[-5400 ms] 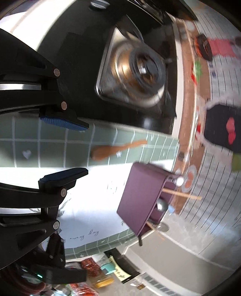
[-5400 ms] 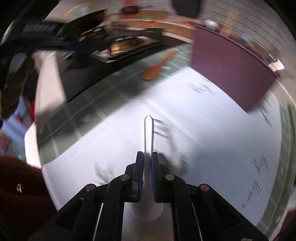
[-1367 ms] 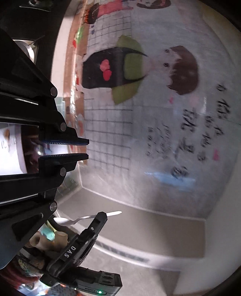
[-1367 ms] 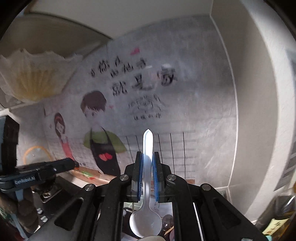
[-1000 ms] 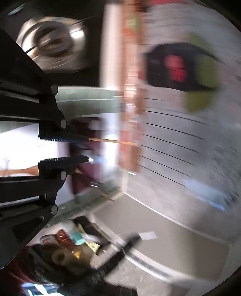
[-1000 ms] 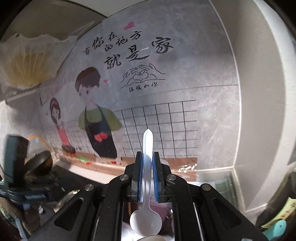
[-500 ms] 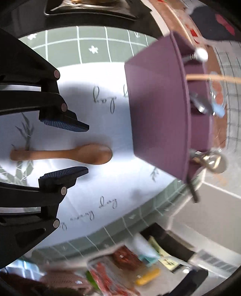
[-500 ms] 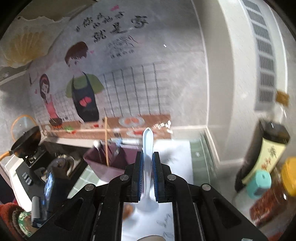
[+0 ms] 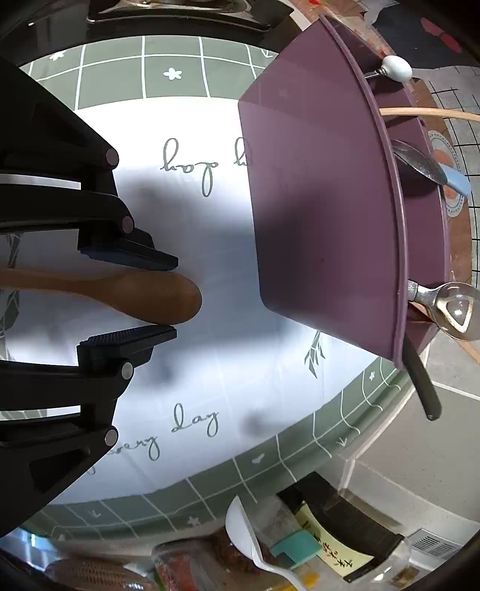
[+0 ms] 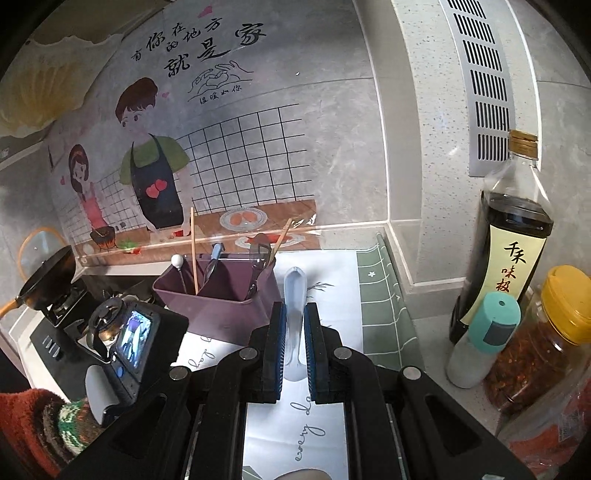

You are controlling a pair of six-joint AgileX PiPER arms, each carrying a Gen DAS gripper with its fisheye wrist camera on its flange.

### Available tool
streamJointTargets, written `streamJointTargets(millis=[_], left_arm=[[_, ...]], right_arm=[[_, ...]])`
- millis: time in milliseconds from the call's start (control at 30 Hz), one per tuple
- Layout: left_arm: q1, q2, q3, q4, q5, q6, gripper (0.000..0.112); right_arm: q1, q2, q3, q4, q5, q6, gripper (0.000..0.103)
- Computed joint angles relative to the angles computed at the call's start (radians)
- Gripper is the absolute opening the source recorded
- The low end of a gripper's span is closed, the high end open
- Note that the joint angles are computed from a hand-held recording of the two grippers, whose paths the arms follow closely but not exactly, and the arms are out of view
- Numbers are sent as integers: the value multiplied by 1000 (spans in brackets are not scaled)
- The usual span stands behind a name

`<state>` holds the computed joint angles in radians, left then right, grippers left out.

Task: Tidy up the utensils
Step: 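Open the left gripper to drop the wooden spoon into the caddy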

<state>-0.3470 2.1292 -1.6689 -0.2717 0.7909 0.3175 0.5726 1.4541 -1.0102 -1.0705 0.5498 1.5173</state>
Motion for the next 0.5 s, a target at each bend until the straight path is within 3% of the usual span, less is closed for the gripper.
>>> streamJointTargets(millis=[100, 200, 333, 367, 433, 500], left_arm=[[13, -25, 30, -25, -25, 18, 31], [72, -117, 108, -157, -49, 131, 31], [191, -328, 213, -411, -107, 328, 28], [222, -368, 208, -472, -106, 372, 10], [278, -416, 135, -559, -95, 417, 9], [325, -396, -10, -602, -32, 413, 9]], right_arm=[[4, 6, -8, 12, 3, -19, 9], [16, 9, -20, 6, 8, -26, 9], [42, -1, -73, -40, 29, -18, 9], [50, -1, -102, -57, 44, -27, 9], [55, 4, -184, -71, 59, -69, 9], [55, 23, -286, -49, 67, -153, 9]])
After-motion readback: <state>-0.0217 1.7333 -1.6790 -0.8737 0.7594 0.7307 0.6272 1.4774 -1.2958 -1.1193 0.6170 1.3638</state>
